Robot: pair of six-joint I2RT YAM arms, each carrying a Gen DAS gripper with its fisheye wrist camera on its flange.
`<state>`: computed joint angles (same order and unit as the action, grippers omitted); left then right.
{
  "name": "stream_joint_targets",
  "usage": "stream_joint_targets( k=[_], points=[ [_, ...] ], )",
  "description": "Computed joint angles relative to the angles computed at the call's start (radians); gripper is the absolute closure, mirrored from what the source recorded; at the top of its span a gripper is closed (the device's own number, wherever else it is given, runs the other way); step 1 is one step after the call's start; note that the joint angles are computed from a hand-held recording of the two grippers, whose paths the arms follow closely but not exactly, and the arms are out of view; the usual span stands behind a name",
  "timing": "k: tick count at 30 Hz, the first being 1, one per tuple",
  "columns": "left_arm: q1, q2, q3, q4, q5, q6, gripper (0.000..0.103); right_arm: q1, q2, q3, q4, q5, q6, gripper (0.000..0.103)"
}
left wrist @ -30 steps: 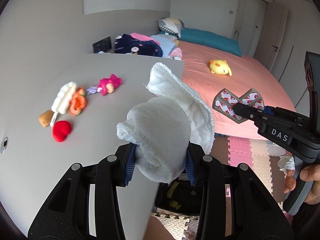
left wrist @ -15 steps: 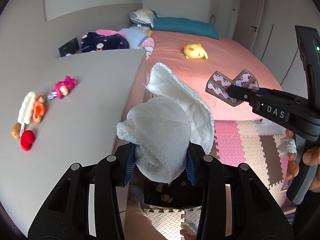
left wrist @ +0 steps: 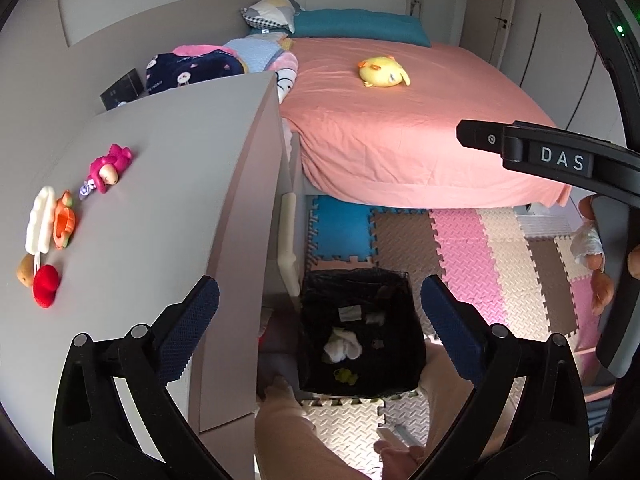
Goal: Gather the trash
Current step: 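Open both tools to drop the towel and cup into the bin, then move both tools back up over the desk toys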
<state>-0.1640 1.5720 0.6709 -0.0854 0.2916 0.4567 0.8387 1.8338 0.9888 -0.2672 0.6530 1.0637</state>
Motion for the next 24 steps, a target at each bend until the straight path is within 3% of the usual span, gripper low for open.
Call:
stream_joint_targets(
  k=[13,24],
  points=[
    [0.072,-0.007,0.009,-0.008,0.032,0.004,0.006,0.011,0.031,0.038,0.026,-0.008,-0.026,0.023],
    [0.151,0.03,0.051,-0.021,0.045,0.014,0.006,0.009,0.125,0.158,0.049,-0.046,-0.104,0.023]
  ],
)
